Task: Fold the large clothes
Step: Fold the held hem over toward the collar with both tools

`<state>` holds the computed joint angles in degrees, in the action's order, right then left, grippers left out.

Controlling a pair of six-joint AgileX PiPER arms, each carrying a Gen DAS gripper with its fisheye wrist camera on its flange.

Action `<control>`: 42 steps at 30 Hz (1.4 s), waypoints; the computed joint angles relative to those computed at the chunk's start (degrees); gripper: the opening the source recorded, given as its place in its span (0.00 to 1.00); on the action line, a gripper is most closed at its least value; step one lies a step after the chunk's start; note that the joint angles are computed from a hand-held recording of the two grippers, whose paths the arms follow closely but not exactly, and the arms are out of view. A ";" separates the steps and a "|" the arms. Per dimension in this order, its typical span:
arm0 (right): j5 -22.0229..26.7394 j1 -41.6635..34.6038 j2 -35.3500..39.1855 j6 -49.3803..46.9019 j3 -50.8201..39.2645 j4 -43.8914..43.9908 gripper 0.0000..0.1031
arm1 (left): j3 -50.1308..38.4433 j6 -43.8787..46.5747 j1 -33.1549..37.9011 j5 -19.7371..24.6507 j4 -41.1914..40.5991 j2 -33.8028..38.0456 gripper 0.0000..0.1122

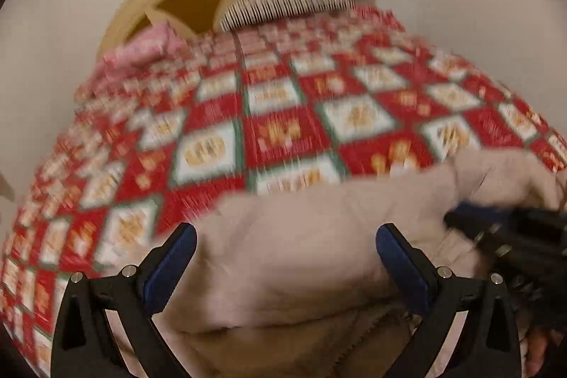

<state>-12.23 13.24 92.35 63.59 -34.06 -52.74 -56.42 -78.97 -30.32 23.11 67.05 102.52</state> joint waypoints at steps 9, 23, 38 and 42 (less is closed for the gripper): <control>3.36 1.93 0.90 -3.28 -1.48 3.58 0.16 | -2.45 17.19 6.31 -6.43 -20.85 3.90 0.91; 6.08 3.62 1.56 -10.95 -2.37 11.62 0.16 | -3.65 18.96 5.30 -4.24 -23.32 4.77 0.91; 7.88 4.85 2.07 -24.94 -3.13 25.63 0.15 | -3.94 20.30 5.28 -3.59 -24.65 4.76 0.91; 7.94 4.72 2.22 -27.96 -3.10 28.33 0.15 | -3.97 20.45 5.30 -3.58 -24.81 4.77 0.91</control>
